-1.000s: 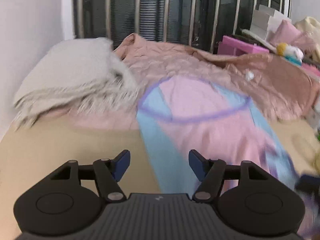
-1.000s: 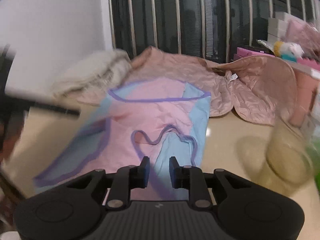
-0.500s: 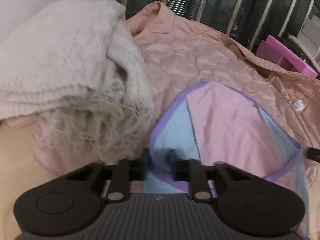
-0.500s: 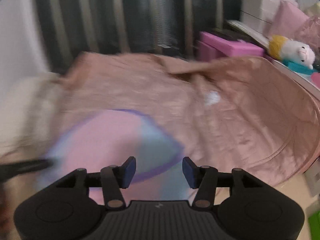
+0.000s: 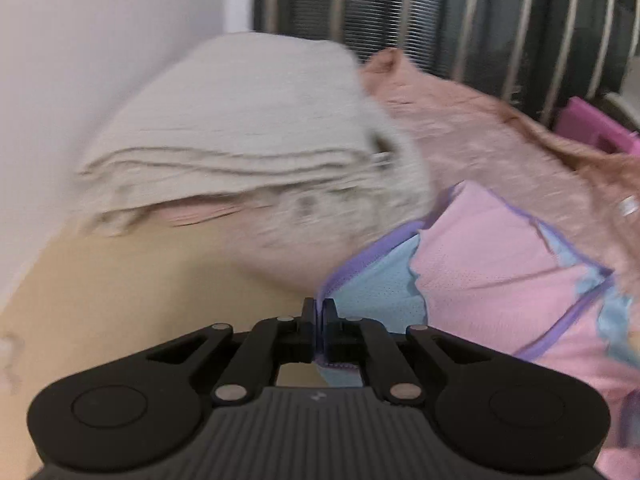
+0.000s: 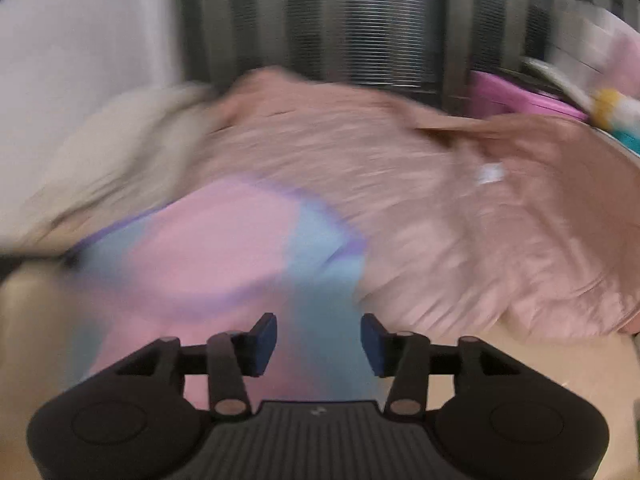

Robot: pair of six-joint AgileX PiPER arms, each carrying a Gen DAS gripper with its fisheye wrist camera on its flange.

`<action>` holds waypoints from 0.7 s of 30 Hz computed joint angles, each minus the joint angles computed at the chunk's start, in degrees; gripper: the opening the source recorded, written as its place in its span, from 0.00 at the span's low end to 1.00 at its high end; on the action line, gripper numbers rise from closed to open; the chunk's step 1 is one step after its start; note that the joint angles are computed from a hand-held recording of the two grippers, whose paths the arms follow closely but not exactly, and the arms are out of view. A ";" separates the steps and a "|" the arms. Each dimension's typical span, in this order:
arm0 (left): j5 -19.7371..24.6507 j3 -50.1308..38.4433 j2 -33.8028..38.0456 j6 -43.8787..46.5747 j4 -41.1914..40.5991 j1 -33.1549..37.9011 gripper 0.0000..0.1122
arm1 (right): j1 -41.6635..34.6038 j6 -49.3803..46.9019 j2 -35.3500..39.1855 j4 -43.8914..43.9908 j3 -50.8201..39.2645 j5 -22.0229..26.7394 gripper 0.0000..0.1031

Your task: Fold clothes

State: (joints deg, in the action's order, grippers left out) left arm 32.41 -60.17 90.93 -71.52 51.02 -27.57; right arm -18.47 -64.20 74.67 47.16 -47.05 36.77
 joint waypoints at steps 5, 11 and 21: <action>5.99 13.76 -10.64 -8.80 5.60 -1.34 0.02 | -7.19 -15.77 -20.57 -2.84 16.58 16.62 0.39; 22.54 30.13 -32.16 -20.09 0.76 -14.00 0.02 | -24.57 -31.79 -24.93 -1.54 20.36 29.65 0.31; 27.08 29.56 -40.30 -18.17 0.85 -19.67 0.29 | -22.71 -29.94 -18.67 -0.35 15.38 11.40 0.24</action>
State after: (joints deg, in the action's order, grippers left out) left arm 59.49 -30.62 50.63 -89.69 51.86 -47.25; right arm -41.18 -94.14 56.00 46.80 -31.66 48.17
